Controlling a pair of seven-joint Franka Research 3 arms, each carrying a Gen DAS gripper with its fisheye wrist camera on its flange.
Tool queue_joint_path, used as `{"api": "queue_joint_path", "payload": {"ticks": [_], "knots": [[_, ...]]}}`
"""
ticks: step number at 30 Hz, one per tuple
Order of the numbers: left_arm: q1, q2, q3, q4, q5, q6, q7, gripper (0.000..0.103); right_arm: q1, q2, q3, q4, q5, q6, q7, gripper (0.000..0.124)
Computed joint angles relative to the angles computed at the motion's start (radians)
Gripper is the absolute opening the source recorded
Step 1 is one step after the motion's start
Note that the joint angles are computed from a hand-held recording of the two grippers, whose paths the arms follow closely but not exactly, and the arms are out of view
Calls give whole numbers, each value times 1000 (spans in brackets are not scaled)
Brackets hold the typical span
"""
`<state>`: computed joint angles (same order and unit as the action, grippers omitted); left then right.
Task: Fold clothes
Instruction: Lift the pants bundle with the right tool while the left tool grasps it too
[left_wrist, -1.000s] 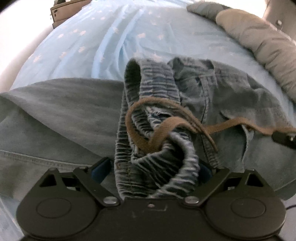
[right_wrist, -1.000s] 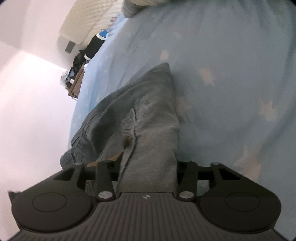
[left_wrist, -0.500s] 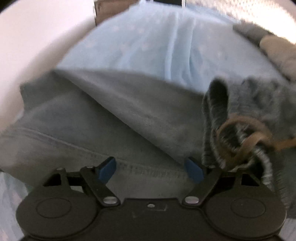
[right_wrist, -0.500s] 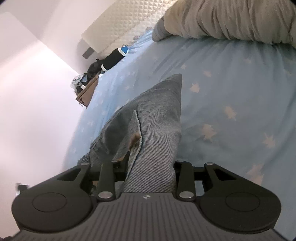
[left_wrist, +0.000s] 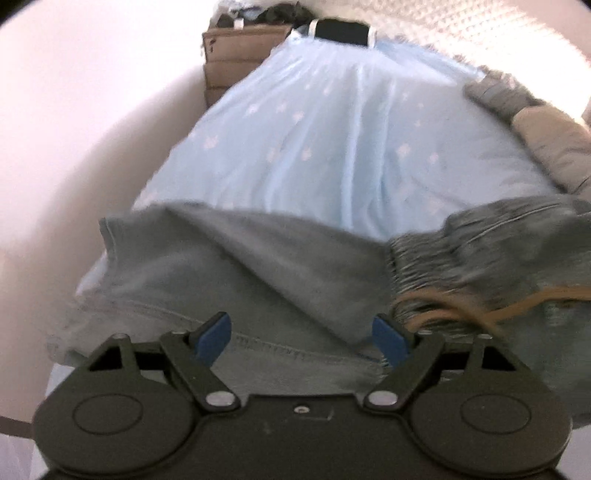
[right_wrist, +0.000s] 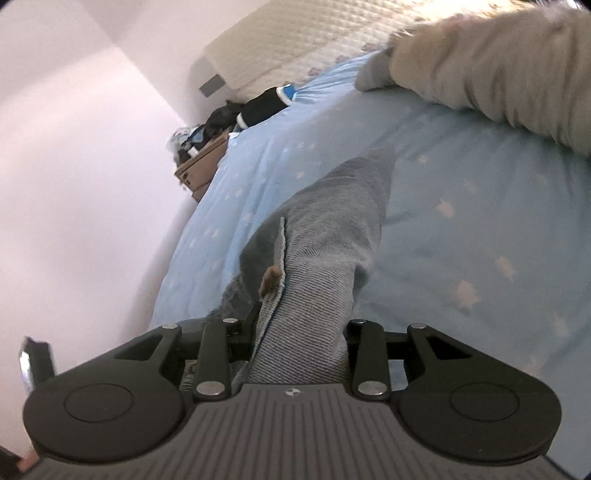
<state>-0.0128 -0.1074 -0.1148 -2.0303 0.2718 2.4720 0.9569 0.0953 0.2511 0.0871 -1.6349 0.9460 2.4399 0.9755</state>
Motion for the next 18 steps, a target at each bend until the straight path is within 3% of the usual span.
{"api": "queue_joint_path", "payload": {"ticks": [7,12,18], "knots": [[-48,-80,103,-11,-472,126,364,82,123,-99,20,-63,-161,128,151,34],[-31,-143,209,-26,-748,85,607,82,249,-129,35,-98,-403,268,383,34],[72,-192,293,-51,-869,-2,745,82,422,-63,7,-51,-846,357,826,32]]}}
